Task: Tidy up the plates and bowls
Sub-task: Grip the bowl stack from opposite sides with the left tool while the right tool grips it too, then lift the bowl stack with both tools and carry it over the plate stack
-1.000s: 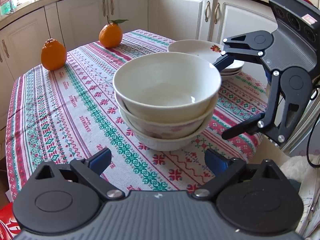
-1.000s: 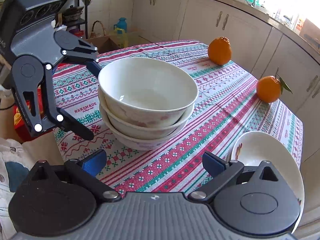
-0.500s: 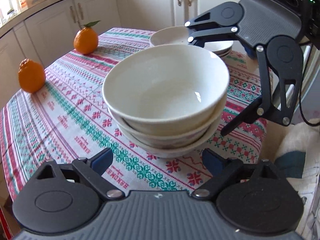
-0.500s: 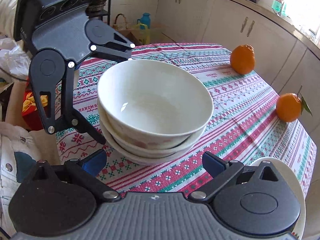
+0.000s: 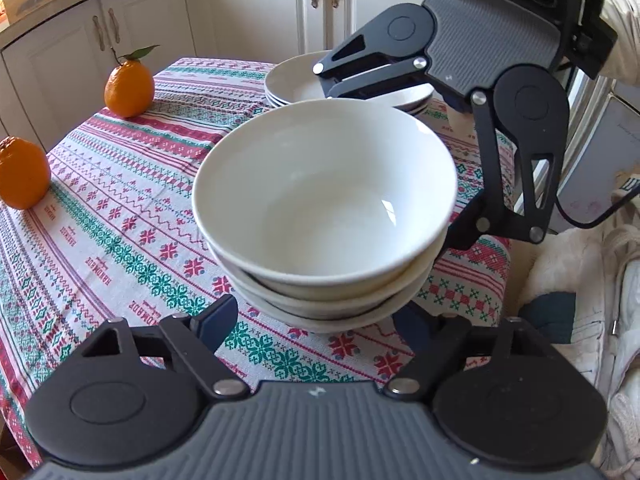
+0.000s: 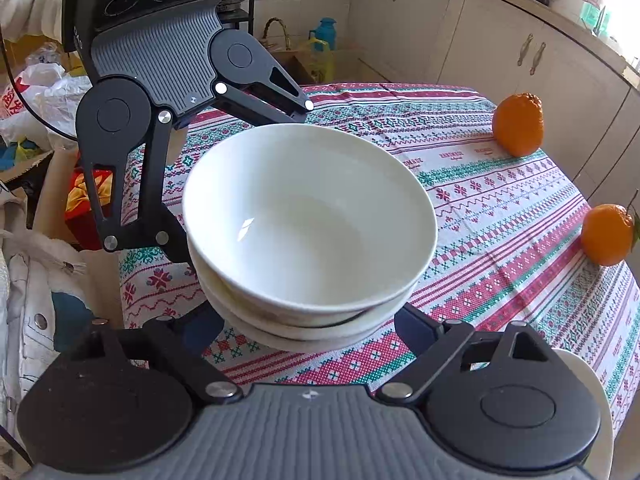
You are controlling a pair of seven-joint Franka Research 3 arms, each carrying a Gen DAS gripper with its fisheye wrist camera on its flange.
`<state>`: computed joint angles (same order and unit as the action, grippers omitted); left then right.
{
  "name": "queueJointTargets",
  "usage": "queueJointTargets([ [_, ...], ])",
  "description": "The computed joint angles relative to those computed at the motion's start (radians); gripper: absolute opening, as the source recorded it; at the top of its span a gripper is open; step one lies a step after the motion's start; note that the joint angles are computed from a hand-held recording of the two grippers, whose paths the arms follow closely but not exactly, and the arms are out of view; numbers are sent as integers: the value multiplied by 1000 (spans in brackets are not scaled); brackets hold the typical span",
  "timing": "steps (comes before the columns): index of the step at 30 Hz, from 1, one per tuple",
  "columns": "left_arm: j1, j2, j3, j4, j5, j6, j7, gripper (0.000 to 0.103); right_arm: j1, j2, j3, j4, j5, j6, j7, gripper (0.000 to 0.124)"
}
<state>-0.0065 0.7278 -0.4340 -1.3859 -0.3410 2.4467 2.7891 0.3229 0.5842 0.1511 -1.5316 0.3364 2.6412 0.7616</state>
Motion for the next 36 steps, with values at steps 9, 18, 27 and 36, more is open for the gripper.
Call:
queueJointTargets([
  [9,-9,27,4,63,4,-68,18,80,-7,28,3,53,8,-60,-14,90],
  [18,-25,47,19,104,15,-97,8,80,-7,31,1,61,16,-71,-8,90],
  [27,-28,45,21,100,18,-92,-2,79,-4,31,-1,63,17,-75,7,90],
  [36,-37,33,26,102,32,-85,-29,79,-22,21,12,67,37,-90,-22,89],
])
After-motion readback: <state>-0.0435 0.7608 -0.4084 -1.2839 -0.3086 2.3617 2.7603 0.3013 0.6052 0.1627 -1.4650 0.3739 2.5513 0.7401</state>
